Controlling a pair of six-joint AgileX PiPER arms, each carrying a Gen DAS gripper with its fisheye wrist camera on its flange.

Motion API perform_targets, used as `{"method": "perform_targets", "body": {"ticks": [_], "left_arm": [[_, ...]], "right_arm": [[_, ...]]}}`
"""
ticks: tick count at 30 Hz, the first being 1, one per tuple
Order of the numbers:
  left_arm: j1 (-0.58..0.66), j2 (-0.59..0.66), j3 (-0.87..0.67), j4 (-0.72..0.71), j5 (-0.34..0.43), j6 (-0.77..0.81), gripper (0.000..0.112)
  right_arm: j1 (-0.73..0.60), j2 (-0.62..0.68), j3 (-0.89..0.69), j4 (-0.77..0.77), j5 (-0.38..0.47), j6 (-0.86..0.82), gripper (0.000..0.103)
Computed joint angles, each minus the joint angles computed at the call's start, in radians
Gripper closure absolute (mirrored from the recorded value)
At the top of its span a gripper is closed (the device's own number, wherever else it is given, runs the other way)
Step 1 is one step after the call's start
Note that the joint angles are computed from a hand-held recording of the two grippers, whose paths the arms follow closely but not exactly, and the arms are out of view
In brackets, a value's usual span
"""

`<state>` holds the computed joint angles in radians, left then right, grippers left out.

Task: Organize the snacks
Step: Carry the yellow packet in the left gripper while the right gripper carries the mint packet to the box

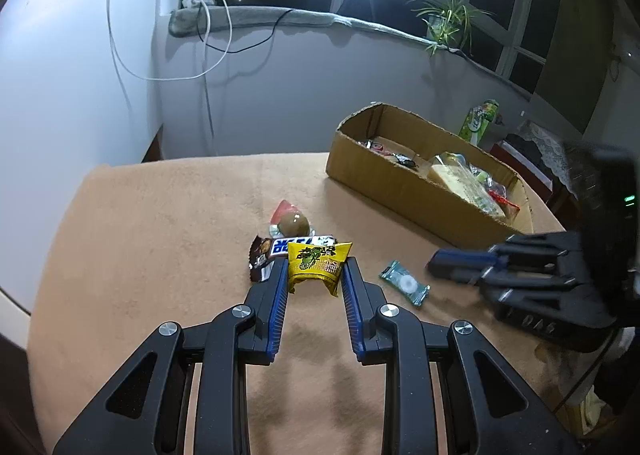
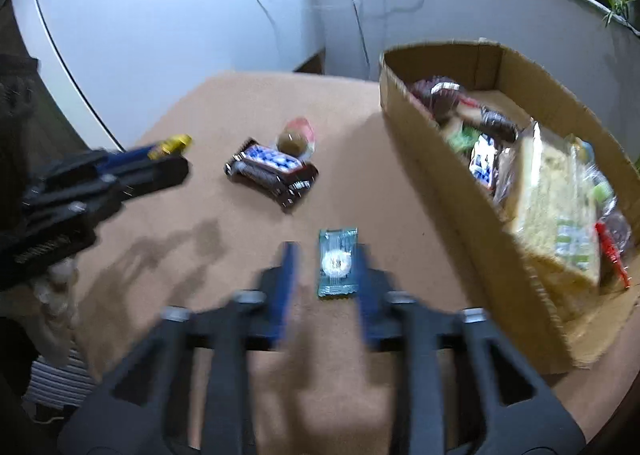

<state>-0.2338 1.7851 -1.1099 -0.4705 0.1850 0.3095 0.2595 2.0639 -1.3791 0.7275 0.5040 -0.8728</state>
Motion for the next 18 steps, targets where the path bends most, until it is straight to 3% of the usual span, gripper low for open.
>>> {"method": "perform_targets", "body": {"ticks": [2, 5, 10, 18], "left_arm": [[0.003, -0.004, 0.010, -0.001, -0.003, -0.002, 0.087], [0.007, -0.010, 0.021, 0.005, -0.006, -0.009, 0.087], [0.011, -0.015, 0.027, -0.002, -0.010, -0.005, 0.087], [-0.005, -0.021, 0.019, 0.015, -0.014, -0.023, 0.087]], "right_arm": [[0.030, 0.013, 0.004, -0.093, -0.065, 0.059, 0.051], [0.030, 0.049, -0.036, -0.115, -0.023, 0.077, 0.080], [0.038, 0.047, -0.036, -0.147, -0.038, 0.102, 0.081], [-0.003, -0.042, 0.041, 0.001, -0.053, -0.028, 0.082]]}}
